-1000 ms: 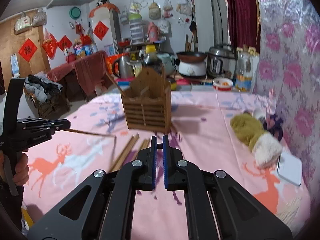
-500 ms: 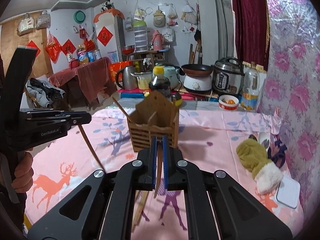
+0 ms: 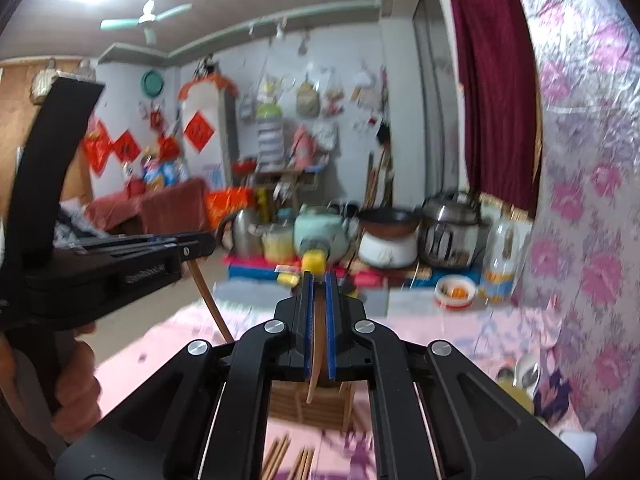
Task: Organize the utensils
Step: 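Carry the right tool's chopstick into the holder and open while the left does likewise, then withdraw both open tools from the holder back toward the chopsticks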
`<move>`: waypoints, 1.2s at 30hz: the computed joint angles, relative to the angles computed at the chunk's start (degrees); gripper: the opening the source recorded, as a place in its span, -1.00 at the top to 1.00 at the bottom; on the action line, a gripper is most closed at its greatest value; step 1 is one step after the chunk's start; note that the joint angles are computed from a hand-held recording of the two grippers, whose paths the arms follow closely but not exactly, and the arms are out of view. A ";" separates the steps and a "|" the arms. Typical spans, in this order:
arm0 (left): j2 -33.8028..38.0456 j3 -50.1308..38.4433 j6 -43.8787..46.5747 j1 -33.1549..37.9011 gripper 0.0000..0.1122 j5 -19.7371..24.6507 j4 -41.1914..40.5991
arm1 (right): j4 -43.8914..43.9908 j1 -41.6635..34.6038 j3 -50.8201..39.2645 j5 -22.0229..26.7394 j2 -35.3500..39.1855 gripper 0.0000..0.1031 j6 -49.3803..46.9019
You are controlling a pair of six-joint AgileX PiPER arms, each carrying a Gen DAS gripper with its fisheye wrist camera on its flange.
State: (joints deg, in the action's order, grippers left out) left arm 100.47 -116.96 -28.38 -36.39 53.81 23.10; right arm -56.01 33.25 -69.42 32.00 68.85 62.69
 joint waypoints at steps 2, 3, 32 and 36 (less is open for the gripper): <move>2.20 -0.65 -2.97 0.24 0.90 -2.12 3.28 | -7.57 -0.33 -0.36 -0.43 2.10 0.88 6.95; 2.96 0.03 -5.32 0.12 0.90 -3.39 5.99 | -10.19 -1.24 -0.23 -1.44 3.42 0.88 9.88; -23.69 56.45 -35.20 -4.36 -0.73 -13.72 20.30 | -20.69 15.27 31.70 6.62 -19.60 -0.87 30.83; -23.94 65.96 -41.27 -8.30 -0.73 -14.82 24.60 | -19.26 14.45 39.50 4.59 -21.61 -0.87 34.90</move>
